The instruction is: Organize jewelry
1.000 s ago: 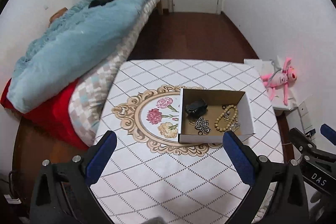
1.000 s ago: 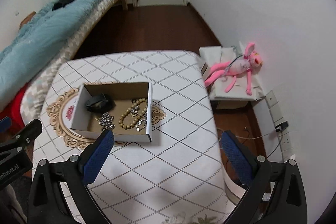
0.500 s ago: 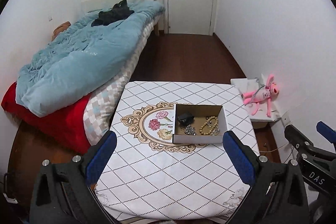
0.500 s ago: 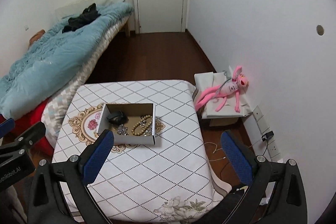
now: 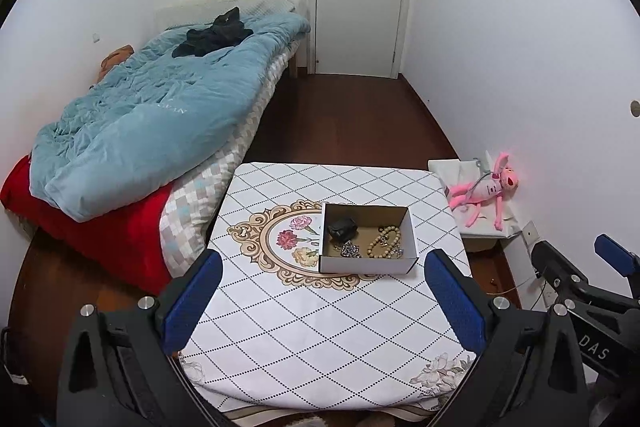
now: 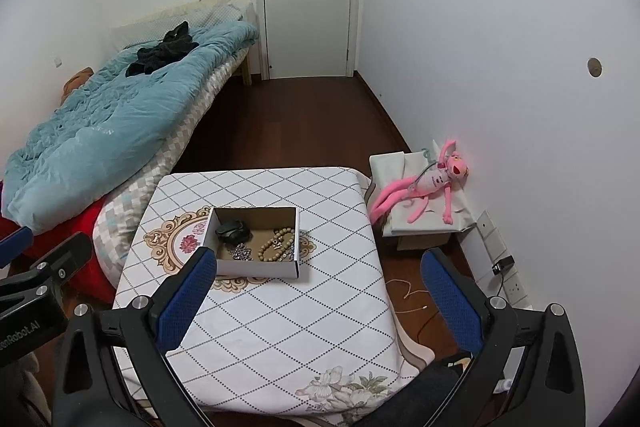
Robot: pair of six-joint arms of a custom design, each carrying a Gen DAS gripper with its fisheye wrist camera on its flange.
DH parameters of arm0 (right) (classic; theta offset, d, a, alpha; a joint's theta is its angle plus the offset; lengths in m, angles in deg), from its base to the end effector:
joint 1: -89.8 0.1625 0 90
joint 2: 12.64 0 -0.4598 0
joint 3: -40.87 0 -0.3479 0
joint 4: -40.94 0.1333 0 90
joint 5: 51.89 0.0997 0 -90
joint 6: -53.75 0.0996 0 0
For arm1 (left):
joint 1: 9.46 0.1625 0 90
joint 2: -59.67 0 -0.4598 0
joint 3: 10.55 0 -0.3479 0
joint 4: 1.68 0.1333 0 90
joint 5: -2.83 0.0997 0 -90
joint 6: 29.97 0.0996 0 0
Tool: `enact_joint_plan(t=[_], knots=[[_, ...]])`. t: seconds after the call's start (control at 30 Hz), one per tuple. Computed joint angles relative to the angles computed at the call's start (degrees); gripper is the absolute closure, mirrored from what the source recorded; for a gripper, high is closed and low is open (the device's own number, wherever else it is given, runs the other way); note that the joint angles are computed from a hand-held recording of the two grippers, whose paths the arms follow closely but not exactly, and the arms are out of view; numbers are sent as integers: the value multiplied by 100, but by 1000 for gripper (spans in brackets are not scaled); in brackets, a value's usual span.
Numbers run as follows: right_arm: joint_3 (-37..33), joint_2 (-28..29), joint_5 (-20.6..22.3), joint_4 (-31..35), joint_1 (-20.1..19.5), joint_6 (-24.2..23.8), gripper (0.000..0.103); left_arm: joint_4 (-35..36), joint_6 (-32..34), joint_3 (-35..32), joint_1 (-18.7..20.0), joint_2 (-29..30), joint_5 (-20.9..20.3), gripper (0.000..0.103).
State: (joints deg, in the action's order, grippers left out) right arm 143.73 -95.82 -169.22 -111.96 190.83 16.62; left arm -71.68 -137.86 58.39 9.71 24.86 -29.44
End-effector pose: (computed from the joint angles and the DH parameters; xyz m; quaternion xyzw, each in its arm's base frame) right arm 0.1846 -0.4892 0.5057 0.2892 -0.8603 0.2990 0.2948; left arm -0.5716 -0.4290 0.1178 -0.0396 0.8092 -0.4254 0.4032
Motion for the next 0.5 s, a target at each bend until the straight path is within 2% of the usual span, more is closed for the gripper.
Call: enact_joint_plan(t=[0.3, 0.5], knots=[[-74, 26, -72, 80, 30, -5, 0, -64, 148, -125, 160, 66, -117, 0], [-357, 399, -227, 71, 56, 26, 0, -30, 268, -290, 413, 128, -252, 0]])
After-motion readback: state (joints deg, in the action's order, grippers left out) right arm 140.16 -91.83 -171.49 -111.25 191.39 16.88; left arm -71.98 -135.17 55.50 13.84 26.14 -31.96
